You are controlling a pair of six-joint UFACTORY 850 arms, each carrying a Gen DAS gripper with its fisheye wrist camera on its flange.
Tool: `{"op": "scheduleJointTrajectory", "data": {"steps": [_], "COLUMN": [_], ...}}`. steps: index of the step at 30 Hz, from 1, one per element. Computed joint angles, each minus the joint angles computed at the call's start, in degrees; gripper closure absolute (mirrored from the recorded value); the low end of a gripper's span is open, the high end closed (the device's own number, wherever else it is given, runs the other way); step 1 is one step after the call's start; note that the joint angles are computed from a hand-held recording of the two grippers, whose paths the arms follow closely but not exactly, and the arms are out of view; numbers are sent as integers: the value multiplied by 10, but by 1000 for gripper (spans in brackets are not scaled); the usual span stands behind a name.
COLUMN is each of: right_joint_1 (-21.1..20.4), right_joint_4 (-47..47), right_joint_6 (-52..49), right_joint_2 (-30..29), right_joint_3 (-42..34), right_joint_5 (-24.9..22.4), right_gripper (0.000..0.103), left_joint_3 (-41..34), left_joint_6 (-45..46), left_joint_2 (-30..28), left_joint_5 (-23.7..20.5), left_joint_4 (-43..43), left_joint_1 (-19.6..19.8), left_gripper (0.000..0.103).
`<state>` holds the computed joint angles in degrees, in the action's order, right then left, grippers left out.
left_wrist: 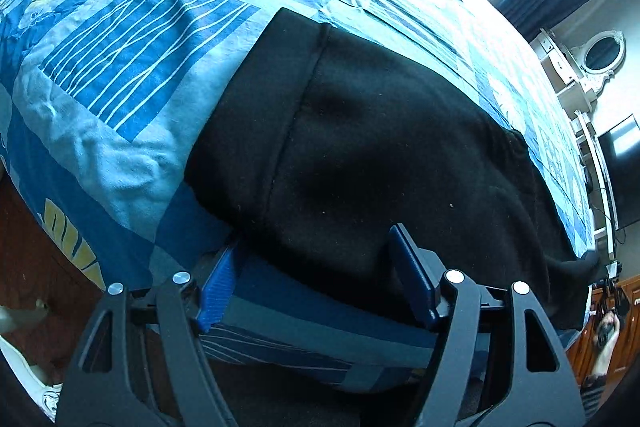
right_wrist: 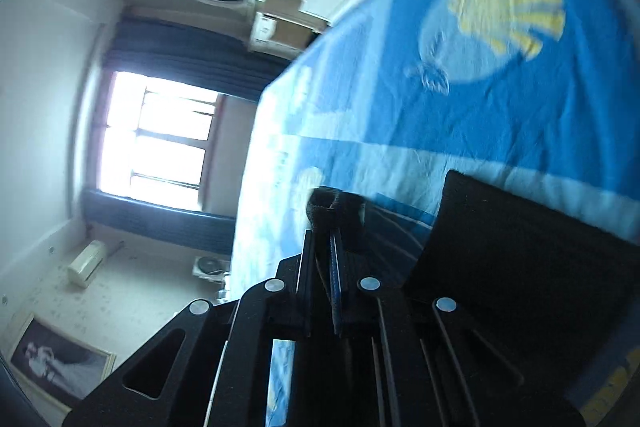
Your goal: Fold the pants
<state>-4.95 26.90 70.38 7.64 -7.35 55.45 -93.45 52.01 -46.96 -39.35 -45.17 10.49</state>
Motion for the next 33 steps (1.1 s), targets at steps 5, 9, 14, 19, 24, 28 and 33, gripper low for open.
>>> {"op": "scheduleJointTrajectory", "data": {"steps": [5,9,14,19,24,28,33], "right_joint_1": [82,69,86,70,4,-14,-18], "right_joint_4": [135,85,44,49,2,-30,-23], "right_joint_6": [-17,77,204,166,85,34,-19], "right_joint_2": [39,-32,-138,-134,-107,-80,-7], "right_joint_3": [59,68,61,38,0,-11,-5], "right_joint_5": [8,36,146,129,24,-43,-70], "right_gripper": [100,100,93,60,58,91,97], "left_joint_3": [4,5,8,11,12,14,11], "left_joint_6": [6,9,6,9,9,11,8], "left_joint_2": [1,2,4,6,6,7,6], "left_joint_5": [1,-1,2,9,11,14,13], "left_joint_4": [-6,-6,-5,-2,-3,-4,1], "left_joint_1": [1,2,1,-1,-2,-3,-5], "left_gripper": [32,31,31,30,28,26,25]}}
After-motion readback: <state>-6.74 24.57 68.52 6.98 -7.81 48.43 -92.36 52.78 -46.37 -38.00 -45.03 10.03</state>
